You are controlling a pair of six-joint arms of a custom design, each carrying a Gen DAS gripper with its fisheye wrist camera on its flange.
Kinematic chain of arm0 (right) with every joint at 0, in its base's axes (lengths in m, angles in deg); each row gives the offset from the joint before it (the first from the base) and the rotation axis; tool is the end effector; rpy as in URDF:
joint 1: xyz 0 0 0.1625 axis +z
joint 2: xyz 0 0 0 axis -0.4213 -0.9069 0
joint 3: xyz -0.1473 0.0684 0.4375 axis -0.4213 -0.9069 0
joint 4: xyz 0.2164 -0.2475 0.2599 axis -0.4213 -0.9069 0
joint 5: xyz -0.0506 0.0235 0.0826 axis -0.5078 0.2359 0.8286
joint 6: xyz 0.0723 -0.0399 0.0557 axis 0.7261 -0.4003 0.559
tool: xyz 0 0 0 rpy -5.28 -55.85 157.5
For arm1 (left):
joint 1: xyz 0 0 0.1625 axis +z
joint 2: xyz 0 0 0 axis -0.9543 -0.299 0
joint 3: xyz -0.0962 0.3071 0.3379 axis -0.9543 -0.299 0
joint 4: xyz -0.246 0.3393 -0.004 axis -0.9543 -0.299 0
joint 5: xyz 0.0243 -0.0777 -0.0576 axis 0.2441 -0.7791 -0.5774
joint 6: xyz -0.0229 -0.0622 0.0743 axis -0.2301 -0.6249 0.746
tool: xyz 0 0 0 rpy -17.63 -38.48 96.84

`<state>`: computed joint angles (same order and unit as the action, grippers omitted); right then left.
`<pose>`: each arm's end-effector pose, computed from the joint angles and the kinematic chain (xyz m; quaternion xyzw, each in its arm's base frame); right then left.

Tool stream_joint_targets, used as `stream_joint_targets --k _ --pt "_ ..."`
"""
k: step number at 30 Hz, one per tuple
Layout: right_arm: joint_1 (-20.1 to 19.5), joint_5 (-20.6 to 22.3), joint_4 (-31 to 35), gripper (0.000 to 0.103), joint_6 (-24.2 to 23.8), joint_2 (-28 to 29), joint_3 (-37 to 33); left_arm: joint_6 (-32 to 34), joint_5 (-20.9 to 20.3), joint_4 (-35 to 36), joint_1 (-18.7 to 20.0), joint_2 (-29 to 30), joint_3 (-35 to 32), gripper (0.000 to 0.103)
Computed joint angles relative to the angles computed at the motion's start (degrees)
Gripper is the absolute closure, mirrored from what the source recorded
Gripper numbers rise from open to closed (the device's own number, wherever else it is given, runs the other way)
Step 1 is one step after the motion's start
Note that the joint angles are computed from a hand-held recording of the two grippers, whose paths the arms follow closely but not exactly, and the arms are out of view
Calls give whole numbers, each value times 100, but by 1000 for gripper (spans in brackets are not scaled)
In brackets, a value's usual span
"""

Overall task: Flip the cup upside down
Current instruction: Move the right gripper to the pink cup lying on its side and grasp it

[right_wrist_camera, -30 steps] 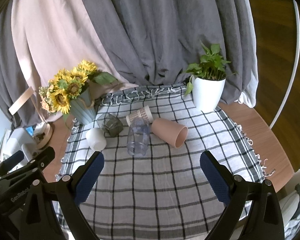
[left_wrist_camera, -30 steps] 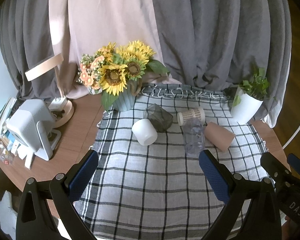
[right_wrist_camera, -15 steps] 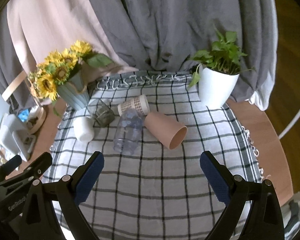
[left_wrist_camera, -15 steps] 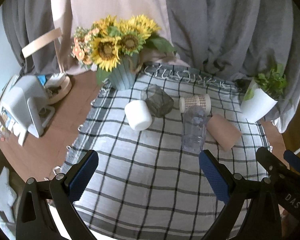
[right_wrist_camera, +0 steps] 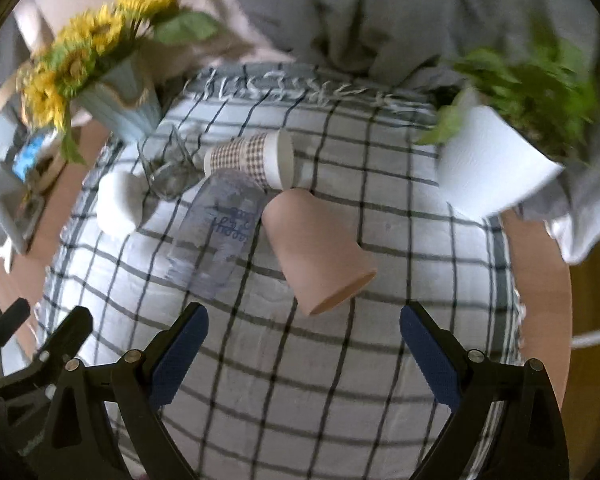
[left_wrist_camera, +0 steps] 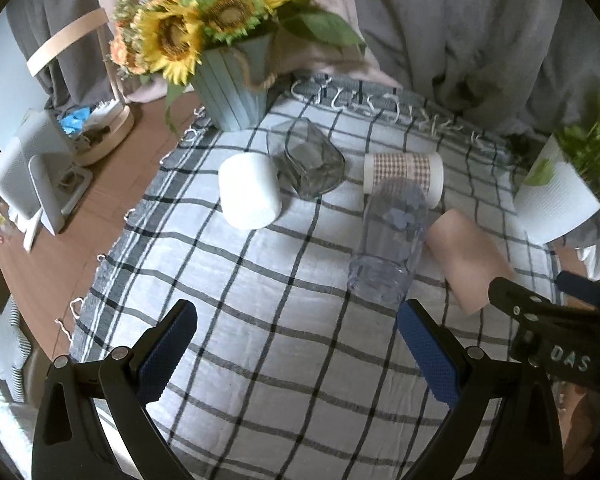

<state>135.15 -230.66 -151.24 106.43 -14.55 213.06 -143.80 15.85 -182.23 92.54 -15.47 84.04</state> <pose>0.1730 -0.3169 0.2420 -0.0154 -0.8892 0.2111 0.4055 -0.3158 -0.3242 0.0857 0.1482 0.8983 -0.2002 0.3620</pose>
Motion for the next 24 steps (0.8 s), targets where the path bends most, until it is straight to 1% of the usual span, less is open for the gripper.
stream_joint_targets --k 2,3,6,8,11,14,16,24 --pt "-226 40 249 6 -238 70 -135 -63 1 29 59 164 -86 1" --pt "-343 103 264 6 -454 117 -195 -25 -20 12 119 278 -154 1" --pt "-571 123 232 6 -866 287 -335 -3 -24 -6 203 470 -267 1" --pt "-739 188 377 6 -1090 408 -493 -43 -45 21 265 554 -341 1" --pt "-949 239 417 6 -1394 596 -679 -125 -21 86 345 684 -446 1" --pt "-1136 247 430 6 -1554 759 -806 -201 -39 155 419 799 -531 1" --pt "-1297 395 482 6 -1663 827 -870 -206 -78 160 454 859 -566 1" --pt "-1701 590 313 12 -1751 1069 -895 -216 -135 226 535 1028 -674 1"
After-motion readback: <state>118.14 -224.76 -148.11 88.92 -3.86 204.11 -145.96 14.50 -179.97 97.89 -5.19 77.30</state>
